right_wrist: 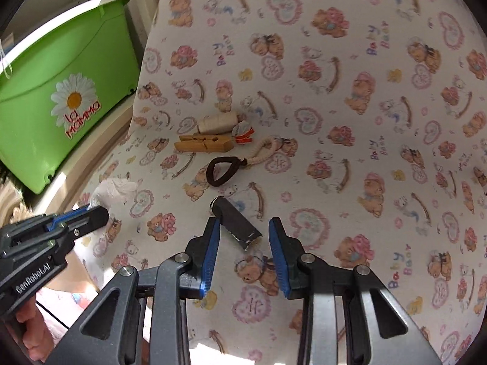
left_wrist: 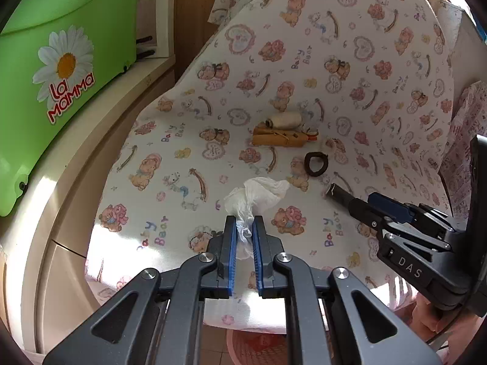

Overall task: Collect trash
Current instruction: 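Close the right gripper on the black cylinder while the left gripper holds the tissue, then carry the tissue with the left gripper while the right gripper carries the cylinder over the wastebasket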

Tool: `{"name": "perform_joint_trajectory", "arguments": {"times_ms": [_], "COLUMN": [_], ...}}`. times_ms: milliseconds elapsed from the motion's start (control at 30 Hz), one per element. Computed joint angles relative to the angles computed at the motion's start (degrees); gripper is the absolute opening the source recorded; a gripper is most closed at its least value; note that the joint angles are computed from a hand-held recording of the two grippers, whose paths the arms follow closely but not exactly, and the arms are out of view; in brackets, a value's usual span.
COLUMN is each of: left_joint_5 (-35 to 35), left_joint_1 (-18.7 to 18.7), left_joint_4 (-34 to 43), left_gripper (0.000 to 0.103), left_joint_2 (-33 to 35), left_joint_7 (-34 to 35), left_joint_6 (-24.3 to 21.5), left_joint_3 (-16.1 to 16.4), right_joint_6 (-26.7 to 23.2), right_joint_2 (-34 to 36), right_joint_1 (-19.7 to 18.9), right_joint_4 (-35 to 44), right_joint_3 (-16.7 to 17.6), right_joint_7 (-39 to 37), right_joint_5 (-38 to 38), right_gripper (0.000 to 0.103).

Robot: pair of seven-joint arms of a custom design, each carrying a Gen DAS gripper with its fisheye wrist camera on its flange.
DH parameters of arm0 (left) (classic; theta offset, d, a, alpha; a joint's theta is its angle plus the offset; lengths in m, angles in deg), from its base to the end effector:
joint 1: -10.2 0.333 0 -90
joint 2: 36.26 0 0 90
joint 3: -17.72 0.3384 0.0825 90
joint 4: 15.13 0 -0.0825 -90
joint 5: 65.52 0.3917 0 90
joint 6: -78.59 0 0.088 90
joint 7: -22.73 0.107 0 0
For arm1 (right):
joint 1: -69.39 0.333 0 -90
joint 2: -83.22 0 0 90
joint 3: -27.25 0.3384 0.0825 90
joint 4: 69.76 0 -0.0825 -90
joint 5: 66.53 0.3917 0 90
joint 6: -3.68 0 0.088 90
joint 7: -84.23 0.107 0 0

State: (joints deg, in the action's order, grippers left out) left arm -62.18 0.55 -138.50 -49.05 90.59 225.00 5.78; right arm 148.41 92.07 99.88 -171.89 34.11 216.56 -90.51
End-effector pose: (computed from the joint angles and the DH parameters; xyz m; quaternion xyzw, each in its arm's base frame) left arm 0.4953 -0.2063 0.5827 -0.6597 0.6855 -0.2623 0.1614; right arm 0.5259 0.4003 0.5513 -0.7250 0.6072 -0.1807 0.2704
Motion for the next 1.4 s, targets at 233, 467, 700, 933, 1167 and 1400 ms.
{"name": "perform_joint_trajectory", "arguments": {"times_ms": [233, 467, 700, 933, 1167, 1400], "left_joint_5": [0.2, 1.5, 0.5, 2.3, 1.5, 2.2], "left_joint_1": [0.1, 0.1, 0.1, 0.6, 0.6, 0.7], "left_joint_4": [-0.2, -0.4, -0.3, 0.0, -0.1, 0.7], "left_gripper": [0.010, 0.010, 0.010, 0.011, 0.011, 0.011], "left_joint_2": [0.2, 0.1, 0.0, 0.3, 0.1, 1.2], "left_joint_7": [-0.5, -1.3, -1.9, -3.8, -3.5, -4.2], "left_joint_6": [-0.3, 0.2, 0.7, -0.6, -0.5, -2.2], "left_joint_3": [-0.1, -0.3, 0.0, -0.3, 0.0, 0.0], "right_joint_6": [-3.0, 2.0, 3.1, 2.1, 2.2, 1.6], "right_joint_2": [0.1, -4.2, -8.6, -7.1, -2.7, 0.2], "right_joint_1": [1.9, -0.5, -2.4, -3.1, -2.2, -0.4], "right_joint_4": [0.5, -4.4, -8.5, -7.3, -3.2, -0.5], "right_joint_3": [-0.4, 0.4, 1.8, 2.3, 1.4, 0.3], "right_joint_7": [1.9, 0.3, -1.2, 0.9, 0.7, 0.7], "right_joint_5": [-8.5, -3.6, -3.1, -5.9, -3.2, -4.6], "right_gripper": [0.011, 0.002, 0.002, 0.002, 0.006, 0.023]}}
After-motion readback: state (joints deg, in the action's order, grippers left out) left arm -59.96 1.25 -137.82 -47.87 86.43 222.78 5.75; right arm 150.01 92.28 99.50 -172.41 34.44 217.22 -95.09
